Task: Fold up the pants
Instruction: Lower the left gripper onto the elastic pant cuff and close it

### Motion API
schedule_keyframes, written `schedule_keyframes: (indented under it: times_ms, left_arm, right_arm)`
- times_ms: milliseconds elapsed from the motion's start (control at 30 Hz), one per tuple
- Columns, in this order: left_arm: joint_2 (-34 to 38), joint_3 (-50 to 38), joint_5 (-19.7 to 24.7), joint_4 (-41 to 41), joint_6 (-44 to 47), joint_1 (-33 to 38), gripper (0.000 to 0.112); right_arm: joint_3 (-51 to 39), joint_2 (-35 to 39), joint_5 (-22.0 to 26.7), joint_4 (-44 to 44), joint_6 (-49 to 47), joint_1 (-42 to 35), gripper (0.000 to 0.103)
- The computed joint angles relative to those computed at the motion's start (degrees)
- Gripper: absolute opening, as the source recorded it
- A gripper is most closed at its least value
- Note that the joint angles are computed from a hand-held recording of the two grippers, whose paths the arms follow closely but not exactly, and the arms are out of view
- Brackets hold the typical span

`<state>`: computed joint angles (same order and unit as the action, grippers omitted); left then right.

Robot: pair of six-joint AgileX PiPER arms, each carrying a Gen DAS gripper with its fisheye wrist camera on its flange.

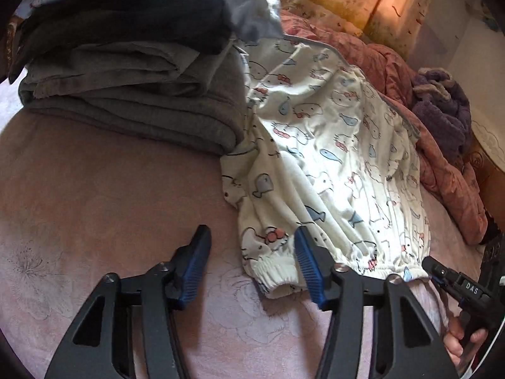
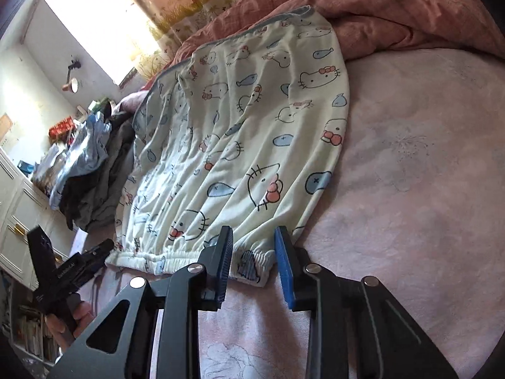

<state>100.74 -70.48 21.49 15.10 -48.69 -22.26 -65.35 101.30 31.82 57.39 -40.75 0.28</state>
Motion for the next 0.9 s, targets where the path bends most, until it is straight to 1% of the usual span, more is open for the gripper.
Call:
schedule_keyframes:
  times_ms: [33, 67, 100, 133, 167, 200, 233, 267, 300, 333, 367, 433, 467, 533, 567, 600, 633, 667, 700, 733, 800, 900]
  left_arm:
    - [0.2, -0.1, -0.8, -3.3, 4.5, -0.3, 0.040]
    - [0.9, -1.1, -0.3, -4.3, 7.1, -1.0, 0.040]
    - [1.7, -3.0, 2.1, -3.0, 7.7, -1.9, 0.040]
    - [2.6, -4.8, 4.7, 0.6, 6.2, -2.8, 0.040]
    - [3.4, -5.9, 6.7, 5.4, 2.5, -4.1, 0.035]
    - [4.0, -6.7, 8.1, 9.1, -1.4, -5.1, 0.028]
    - [4.0, -6.3, 8.3, 11.6, -3.8, -5.5, 0.010]
    - [3.2, -4.8, 7.1, 13.6, -5.7, -5.7, 0.009]
    - [2.0, -3.3, 6.4, 17.9, -9.9, -6.4, 0.009]
    - [0.7, -1.9, 7.0, 23.6, -15.0, -7.7, 0.009]
    - [-0.2, -1.3, 9.3, 29.4, -19.4, -9.6, 0.009]
    - [-1.7, 0.3, 16.1, 40.8, -28.2, -14.8, 0.009]
    - [-2.7, 1.4, 19.0, 44.3, -30.9, -17.3, 0.009]
    - [-3.7, 1.6, 23.1, 45.5, -31.1, -20.3, 0.009]
    - [-4.6, 1.9, 24.1, 44.6, -30.5, -21.3, 0.009]
    - [-5.7, 2.6, 24.8, 44.8, -31.3, -22.3, 0.009]
    - [-6.9, 3.7, 26.1, 46.2, -33.0, -23.7, 0.009]
    - [-7.9, 4.8, 28.2, 48.3, -35.3, -25.5, 0.009]
    - [-9.3, 6.4, 29.6, 49.5, -37.2, -26.9, 0.009]
    - [-10.9, 8.0, 29.6, 49.6, -38.2, -27.6, 0.009]
    - [-14.3, 11.0, 28.7, 47.5, -38.6, -28.4, 0.009]
    - [-16.9, 13.8, 29.8, 45.5, -41.3, -30.6, 0.009]
  right_arm:
    - [0.1, -0.2, -0.8, -1.3, 0.7, 0.5, 0.030]
    - [0.0, -0.5, -1.0, -2.3, 1.8, 0.7, 0.030]
    - [0.4, -0.6, -1.1, -2.1, 1.6, 0.6, 0.030]
    - [0.3, -0.6, -1.4, -2.7, 2.5, 0.8, 0.030]
    - [0.9, -0.9, -2.1, -2.9, 2.3, 1.0, 0.030]
    - [1.2, -1.6, -3.6, -4.7, 4.1, 1.7, 0.028]
    - [2.5, -2.7, -7.3, -8.8, 8.2, 3.1, 0.010]
    - [2.6, -3.0, -9.3, -10.7, 10.4, 4.2, 0.008]
    - [3.2, -3.9, -10.1, -10.2, 10.3, 4.5, 0.006]
    - [4.7, -5.4, -11.6, -7.9, 8.0, 4.4, 0.002]
    - [6.2, -7.2, -13.2, -7.0, 7.2, 4.6, 0.000]
    - [8.7, -10.9, -14.4, -7.8, 6.9, 4.7, 0.000]
    - [10.2, -13.1, -15.3, -8.3, 6.8, 4.9, 0.000]
    - [13.0, -17.1, -16.7, -9.5, 7.0, 5.4, 0.000]
    - [14.1, -18.9, -16.9, -12.2, 9.3, 5.6, 0.000]
    - [15.3, -21.0, -16.6, -14.4, 11.2, 5.6, 0.000]
    - [16.8, -23.4, -16.2, -14.3, 10.8, 5.2, 0.000]
    - [18.1, -25.7, -16.3, -15.3, 11.3, 5.3, 0.000]
    - [19.1, -27.6, -16.1, -15.5, 11.2, 5.1, 0.000]
    - [20.4, -30.0, -14.8, -13.4, 8.8, 4.1, 0.000]
    - [21.6, -34.0, -10.2, -12.4, 7.8, 1.5, 0.000]
    - [24.9, -39.7, -2.1, -5.1, 2.4, -3.8, 0.000]
